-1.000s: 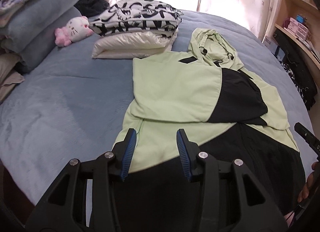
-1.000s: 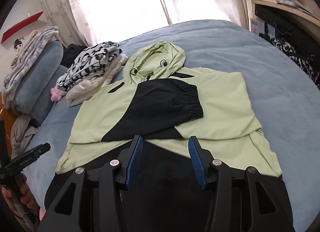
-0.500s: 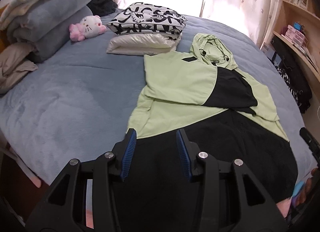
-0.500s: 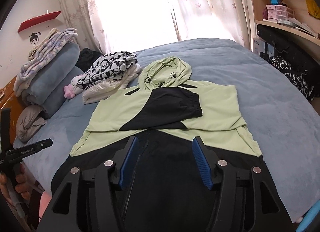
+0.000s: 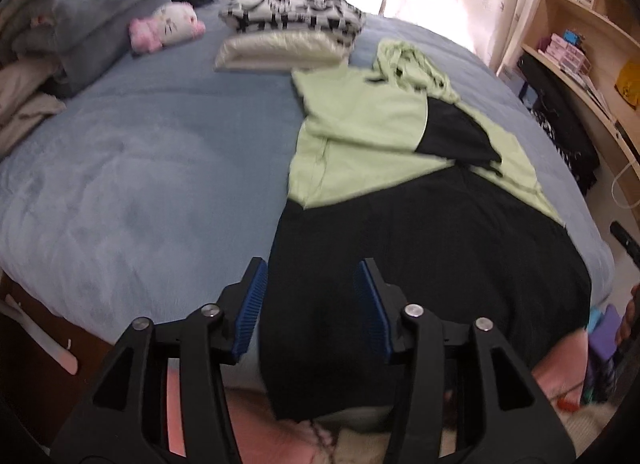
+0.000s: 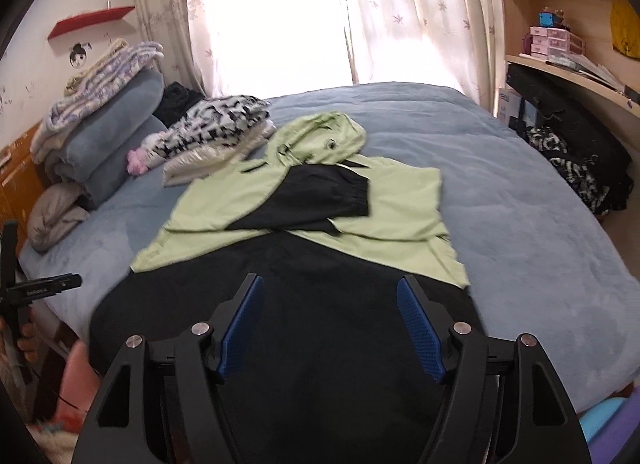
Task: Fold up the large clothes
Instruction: 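Move both grippers down to the black hem of the jacket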
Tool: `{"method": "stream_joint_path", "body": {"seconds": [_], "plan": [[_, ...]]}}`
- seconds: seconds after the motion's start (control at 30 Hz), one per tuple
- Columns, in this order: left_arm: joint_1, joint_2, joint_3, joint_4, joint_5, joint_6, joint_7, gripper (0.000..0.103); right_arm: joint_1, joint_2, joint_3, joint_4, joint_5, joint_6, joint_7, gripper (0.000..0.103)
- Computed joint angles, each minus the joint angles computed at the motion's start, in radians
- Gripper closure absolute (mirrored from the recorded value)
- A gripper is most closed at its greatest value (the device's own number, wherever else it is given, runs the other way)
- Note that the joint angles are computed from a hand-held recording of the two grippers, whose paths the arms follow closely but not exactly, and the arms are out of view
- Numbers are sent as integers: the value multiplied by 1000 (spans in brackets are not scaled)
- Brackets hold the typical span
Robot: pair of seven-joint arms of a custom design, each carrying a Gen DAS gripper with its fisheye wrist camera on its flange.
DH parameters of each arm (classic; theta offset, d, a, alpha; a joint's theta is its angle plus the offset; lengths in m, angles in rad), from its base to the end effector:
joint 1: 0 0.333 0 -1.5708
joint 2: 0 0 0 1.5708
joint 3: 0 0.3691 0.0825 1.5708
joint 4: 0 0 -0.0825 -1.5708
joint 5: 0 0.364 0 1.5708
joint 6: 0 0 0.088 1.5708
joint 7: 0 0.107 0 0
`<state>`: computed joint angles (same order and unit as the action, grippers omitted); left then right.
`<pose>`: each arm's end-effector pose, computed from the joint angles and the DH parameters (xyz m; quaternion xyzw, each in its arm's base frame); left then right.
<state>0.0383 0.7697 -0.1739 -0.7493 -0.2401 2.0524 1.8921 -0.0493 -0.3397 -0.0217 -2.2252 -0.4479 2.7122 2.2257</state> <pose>0.8021 -0.0504 0.6017 -0.5547 0.7697 -0.3002 0.0985 0.4635 -0.0194 0.6633 -0.5003 0.7546 -0.3287 0.2686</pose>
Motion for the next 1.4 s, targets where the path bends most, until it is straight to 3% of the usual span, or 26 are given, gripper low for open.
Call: {"method": "stream_joint_path", "body": {"seconds": [0.17,0.4,0.67,0.77,0.87,0.93,1.03,1.2,1.4], "plan": [[33,-38,-2,-149,-22,18,56,58,-20,-85,-43,-116,17,-14,-39,33],[60,-11,-16,-183,-85,8,68,56,-66,-136,-119,-268,79,15,-107,33],[55,58,-33,-83,-109,-61,68,29,-39,-151,-263,-417,299,148,-246,43],[44,40,-32,-123,-102,-28,95,22,-4,-151,-296,-434,367,181,-317,47],[35,26,-28,-150,-94,-9,115,19,98,-152,-378,-439,467,200,-432,53],[39,29,-34,-144,-104,-21,118,19,207,-172,-467,-440,558,206,-530,58],[55,54,-48,-94,-130,-74,117,19,296,-189,-538,-442,640,217,-629,58],[78,92,-69,-29,-172,-137,121,19,296,-148,-526,-431,712,226,-683,58],[79,145,-79,49,-181,-183,133,16,238,-47,-431,-376,757,219,-689,53]]}}
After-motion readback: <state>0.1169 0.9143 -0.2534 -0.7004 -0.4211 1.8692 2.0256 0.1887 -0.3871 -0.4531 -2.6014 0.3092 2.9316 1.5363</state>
